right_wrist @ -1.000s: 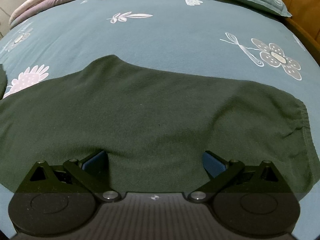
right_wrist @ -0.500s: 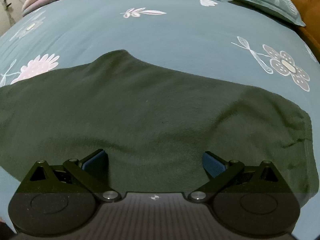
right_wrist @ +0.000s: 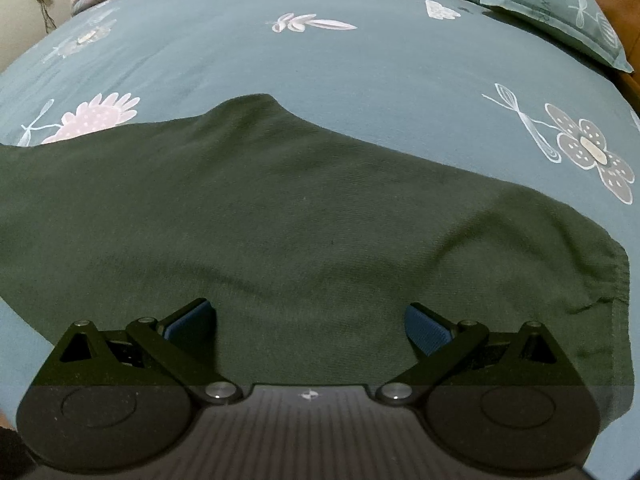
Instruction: Fold clothes
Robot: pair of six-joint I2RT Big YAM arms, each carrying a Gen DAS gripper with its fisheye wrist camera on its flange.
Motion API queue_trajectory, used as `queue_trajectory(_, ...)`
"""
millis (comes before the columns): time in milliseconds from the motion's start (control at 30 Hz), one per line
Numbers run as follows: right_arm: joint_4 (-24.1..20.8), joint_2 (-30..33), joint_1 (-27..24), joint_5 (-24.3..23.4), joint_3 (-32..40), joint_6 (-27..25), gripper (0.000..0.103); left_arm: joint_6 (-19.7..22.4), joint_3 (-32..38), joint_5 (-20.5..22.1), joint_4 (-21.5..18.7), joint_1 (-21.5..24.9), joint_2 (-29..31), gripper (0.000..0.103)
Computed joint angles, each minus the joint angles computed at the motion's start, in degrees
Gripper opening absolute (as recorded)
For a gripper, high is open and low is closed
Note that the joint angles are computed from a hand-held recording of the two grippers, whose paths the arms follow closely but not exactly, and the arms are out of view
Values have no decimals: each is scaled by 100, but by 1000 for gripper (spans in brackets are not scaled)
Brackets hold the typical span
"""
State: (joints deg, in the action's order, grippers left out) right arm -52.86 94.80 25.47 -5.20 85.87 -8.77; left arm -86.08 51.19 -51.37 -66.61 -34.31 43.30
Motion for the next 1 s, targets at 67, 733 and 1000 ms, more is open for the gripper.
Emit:
queue_trajectory(67,-59,-60,103,166,45,-168,103,-85,-98,14,34,18,-147,0)
queue_trajectory(733,-449,189,864,488,646,-1003,103,-883,-882,-261,121,-347,-638,1)
queue_trajectory(1000,-427,285,1068,292,893,-1087,103,-1184,-918,507,-754,404,-497,5)
